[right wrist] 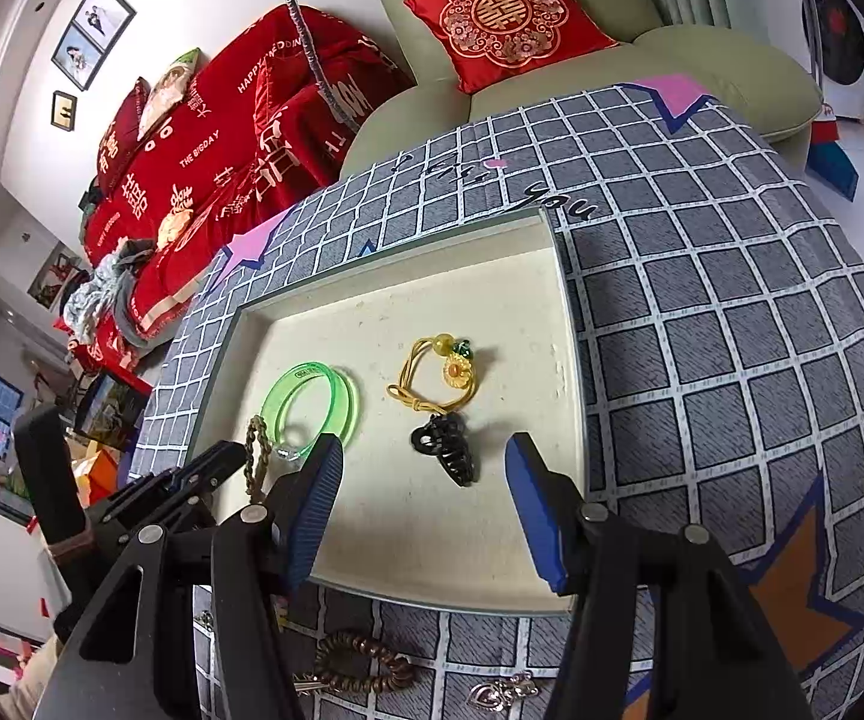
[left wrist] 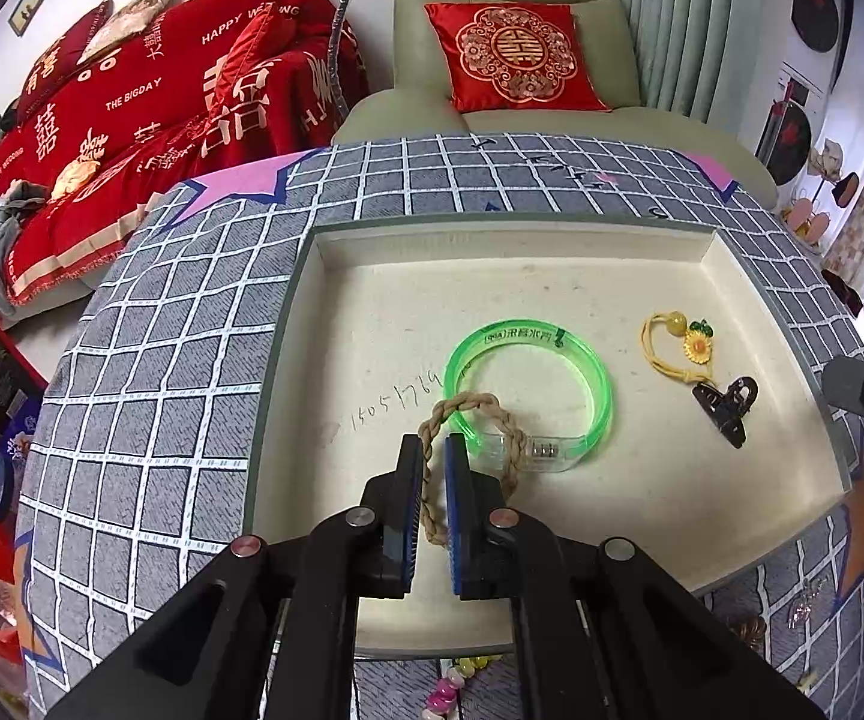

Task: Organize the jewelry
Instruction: 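Open the right tool on the hair clip while the left tool releases the rope bracelet, then withdraw both tools from the tray toward the remaining jewelry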

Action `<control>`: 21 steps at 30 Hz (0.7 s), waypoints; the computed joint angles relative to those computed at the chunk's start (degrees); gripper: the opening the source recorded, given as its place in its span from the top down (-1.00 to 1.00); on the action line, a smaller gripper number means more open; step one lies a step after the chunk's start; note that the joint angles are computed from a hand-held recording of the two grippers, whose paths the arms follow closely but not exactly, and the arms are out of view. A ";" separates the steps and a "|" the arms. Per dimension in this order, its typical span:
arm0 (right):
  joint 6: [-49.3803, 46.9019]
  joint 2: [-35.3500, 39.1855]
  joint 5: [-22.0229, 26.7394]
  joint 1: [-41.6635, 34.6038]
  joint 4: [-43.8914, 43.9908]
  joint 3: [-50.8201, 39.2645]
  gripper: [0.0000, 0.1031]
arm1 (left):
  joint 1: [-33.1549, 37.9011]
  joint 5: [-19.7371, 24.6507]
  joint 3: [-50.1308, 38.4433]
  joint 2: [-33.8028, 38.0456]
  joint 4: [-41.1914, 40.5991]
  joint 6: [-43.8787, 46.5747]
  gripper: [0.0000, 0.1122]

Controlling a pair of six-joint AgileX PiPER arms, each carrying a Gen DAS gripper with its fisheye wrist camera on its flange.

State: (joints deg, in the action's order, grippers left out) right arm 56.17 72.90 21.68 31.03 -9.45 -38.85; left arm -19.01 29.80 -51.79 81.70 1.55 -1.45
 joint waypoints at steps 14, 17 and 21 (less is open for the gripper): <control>-4.96 -6.56 -5.30 -3.12 7.86 5.72 -0.61 | -1.46 -0.98 1.31 -2.58 -0.74 1.00 -0.84; -2.72 -7.91 -5.14 -3.15 6.29 6.73 -0.66 | -2.19 -3.59 2.11 -1.72 0.56 0.24 -0.84; 0.79 -8.85 -5.04 -2.19 3.47 7.59 -0.66 | -2.82 -5.89 3.18 -1.01 4.05 -3.88 -0.84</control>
